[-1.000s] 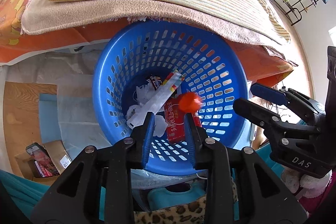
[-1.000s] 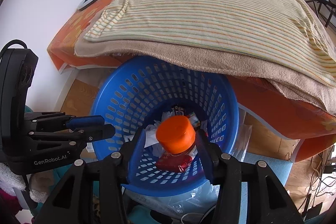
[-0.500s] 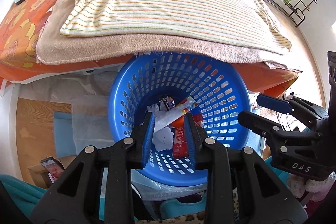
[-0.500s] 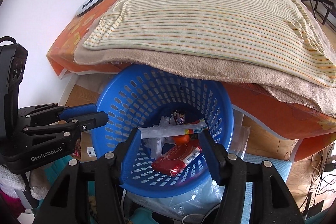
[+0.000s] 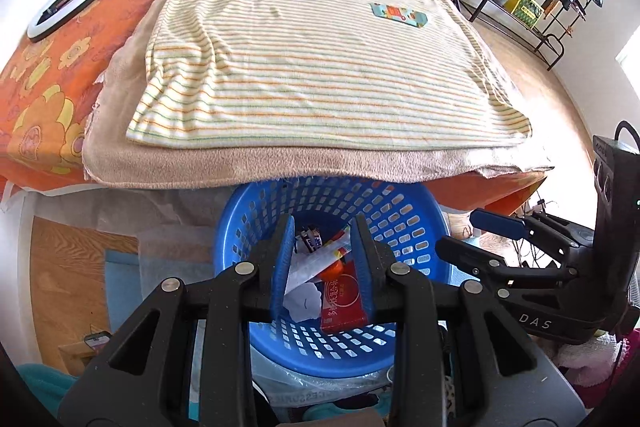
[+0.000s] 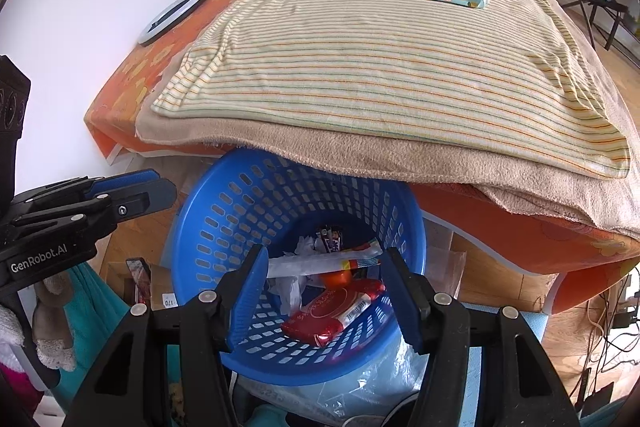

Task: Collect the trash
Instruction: 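Move both tools back over the towel toward the hair tie and carton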

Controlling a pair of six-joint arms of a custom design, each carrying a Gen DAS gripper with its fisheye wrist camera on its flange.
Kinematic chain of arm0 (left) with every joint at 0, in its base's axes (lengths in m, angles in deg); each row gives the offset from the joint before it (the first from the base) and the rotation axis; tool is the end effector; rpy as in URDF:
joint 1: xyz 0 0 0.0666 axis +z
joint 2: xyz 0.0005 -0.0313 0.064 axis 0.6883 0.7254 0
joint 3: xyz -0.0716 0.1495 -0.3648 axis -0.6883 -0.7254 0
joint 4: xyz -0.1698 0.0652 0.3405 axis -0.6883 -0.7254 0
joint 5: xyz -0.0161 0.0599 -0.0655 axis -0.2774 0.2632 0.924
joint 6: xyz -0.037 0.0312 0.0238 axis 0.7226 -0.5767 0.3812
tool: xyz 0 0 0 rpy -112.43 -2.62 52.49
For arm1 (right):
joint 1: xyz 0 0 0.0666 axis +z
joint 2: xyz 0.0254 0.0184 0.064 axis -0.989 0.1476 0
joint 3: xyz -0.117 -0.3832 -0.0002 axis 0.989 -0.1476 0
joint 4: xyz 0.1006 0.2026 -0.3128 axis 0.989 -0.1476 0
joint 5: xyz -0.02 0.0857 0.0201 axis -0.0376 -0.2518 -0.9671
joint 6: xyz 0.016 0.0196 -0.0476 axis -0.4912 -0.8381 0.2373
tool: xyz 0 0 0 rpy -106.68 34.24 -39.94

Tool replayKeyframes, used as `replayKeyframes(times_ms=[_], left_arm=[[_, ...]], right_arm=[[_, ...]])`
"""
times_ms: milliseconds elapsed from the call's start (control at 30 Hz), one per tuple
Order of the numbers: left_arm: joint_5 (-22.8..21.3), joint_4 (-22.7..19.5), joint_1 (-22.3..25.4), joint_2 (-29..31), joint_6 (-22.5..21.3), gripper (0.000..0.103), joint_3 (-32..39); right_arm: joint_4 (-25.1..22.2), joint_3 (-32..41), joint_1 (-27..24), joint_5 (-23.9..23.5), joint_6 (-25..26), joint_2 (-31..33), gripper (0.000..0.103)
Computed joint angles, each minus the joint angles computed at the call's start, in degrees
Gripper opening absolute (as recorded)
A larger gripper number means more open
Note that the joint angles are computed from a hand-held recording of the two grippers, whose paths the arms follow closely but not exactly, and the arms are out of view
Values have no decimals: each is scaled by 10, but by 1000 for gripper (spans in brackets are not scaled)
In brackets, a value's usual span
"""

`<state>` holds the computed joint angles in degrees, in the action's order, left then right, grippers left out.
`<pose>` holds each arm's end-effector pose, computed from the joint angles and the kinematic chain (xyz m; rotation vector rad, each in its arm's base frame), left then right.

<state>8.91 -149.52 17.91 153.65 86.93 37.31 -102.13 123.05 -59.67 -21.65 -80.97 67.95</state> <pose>0.3813 -0.1923 0.4286 0.6358 2.6336 -0.4611 0.2825 0.1130 0.3987 0.2310 2.6780 0.3137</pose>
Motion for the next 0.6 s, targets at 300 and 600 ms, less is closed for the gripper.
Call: replayKeyframes(times_ms=[300, 600], left_arm=[[-12, 39, 9, 2, 25, 56, 31], [4, 31, 14, 35, 12, 56, 74]], right_arm=[[-2, 14, -25, 11, 8, -2, 63], [0, 36, -49, 29, 31, 4, 72]])
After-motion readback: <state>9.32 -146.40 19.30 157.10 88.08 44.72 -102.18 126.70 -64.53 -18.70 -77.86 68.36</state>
